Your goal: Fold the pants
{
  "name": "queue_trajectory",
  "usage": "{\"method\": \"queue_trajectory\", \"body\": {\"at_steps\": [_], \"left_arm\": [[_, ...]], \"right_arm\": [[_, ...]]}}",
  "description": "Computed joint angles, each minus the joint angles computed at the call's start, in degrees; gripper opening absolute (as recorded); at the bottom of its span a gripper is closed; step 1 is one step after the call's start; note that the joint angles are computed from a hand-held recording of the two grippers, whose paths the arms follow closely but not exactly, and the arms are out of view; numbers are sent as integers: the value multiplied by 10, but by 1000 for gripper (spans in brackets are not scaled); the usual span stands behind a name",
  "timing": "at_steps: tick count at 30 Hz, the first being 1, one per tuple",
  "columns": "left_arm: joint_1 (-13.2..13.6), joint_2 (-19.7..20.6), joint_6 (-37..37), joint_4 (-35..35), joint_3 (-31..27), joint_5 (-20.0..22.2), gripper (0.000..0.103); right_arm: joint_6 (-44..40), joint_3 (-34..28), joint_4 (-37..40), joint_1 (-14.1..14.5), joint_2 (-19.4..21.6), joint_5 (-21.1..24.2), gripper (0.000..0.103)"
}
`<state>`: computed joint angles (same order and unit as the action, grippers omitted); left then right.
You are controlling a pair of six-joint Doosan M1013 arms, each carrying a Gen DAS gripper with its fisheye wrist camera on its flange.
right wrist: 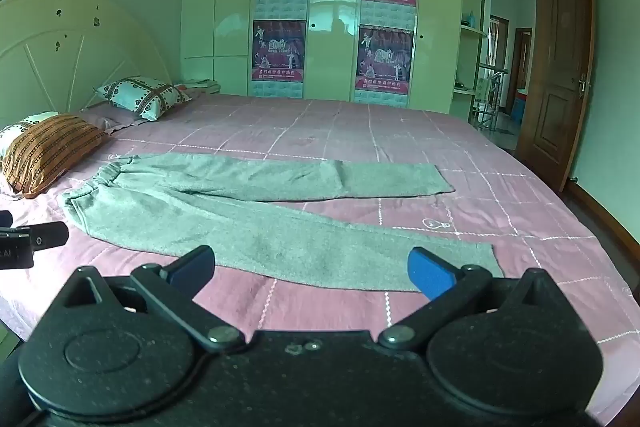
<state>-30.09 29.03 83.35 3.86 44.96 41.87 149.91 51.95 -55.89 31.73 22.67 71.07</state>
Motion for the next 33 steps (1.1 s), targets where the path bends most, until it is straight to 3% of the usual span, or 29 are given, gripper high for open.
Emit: {"method": "queue_trajectory", "body": {"at_steps": [33], "left_arm": [[-1,1,2,-8,-10,15,103]], "right_arm": [[-1,-6,-6,2,3,3,97]]}}
